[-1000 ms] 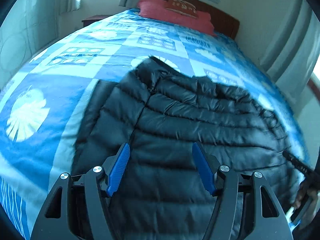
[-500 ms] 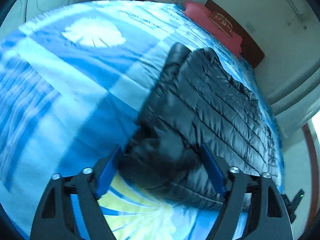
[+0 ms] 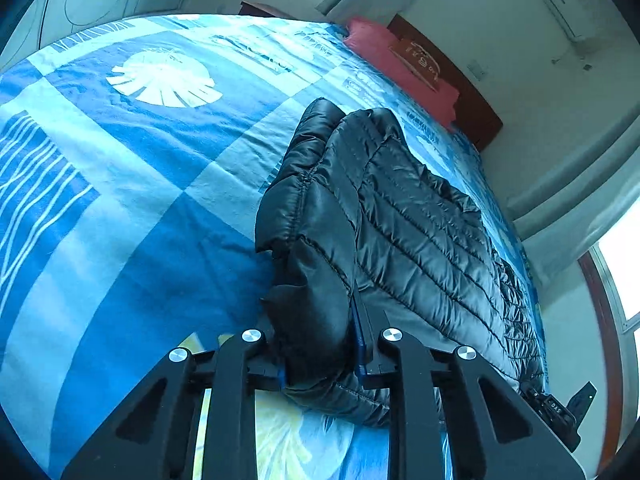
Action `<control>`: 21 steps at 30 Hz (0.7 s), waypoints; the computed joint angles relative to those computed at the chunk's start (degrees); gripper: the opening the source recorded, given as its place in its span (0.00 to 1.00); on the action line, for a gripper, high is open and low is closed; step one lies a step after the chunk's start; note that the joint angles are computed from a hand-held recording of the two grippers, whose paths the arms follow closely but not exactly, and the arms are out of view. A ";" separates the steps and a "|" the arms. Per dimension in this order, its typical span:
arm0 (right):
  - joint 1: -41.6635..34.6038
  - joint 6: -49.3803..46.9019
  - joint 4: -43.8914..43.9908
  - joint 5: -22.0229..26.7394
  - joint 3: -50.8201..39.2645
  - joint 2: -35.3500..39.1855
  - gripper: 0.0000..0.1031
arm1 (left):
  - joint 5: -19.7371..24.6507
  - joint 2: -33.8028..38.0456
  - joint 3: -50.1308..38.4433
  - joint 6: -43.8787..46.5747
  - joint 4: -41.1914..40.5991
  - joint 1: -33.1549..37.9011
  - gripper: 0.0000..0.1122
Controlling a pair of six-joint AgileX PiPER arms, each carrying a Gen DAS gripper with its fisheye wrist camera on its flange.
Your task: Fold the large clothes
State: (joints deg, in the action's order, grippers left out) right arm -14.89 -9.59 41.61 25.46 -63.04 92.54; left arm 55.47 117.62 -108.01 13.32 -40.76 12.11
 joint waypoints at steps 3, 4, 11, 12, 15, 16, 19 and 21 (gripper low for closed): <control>-0.29 -1.75 1.36 0.81 2.68 -2.97 0.17 | 0.75 -2.03 2.99 1.97 -1.40 1.57 0.21; -0.39 -2.51 1.87 1.32 4.14 -4.52 0.17 | 1.18 -2.70 4.03 2.60 -2.00 2.17 0.21; -1.46 -4.92 3.72 3.99 12.84 -13.20 0.17 | 3.12 -10.53 15.94 9.00 -5.40 7.17 0.21; -1.53 -4.76 3.54 4.31 14.09 -14.63 0.17 | 3.22 -11.33 17.10 9.72 -5.68 7.70 0.21; -1.77 -3.90 2.79 5.37 17.32 -18.44 0.17 | 3.86 -14.40 21.38 12.02 -6.64 9.65 0.21; -1.81 -3.76 2.54 5.55 17.95 -19.18 0.17 | 4.14 -15.07 22.23 12.51 -6.85 10.11 0.21; -1.75 -3.42 2.06 5.96 20.37 -21.56 0.17 | 4.59 -16.33 24.27 13.95 -7.27 11.23 0.21; -1.83 -4.45 3.00 5.55 21.62 -21.76 0.17 | 4.43 -16.76 25.49 15.15 -7.66 11.65 0.21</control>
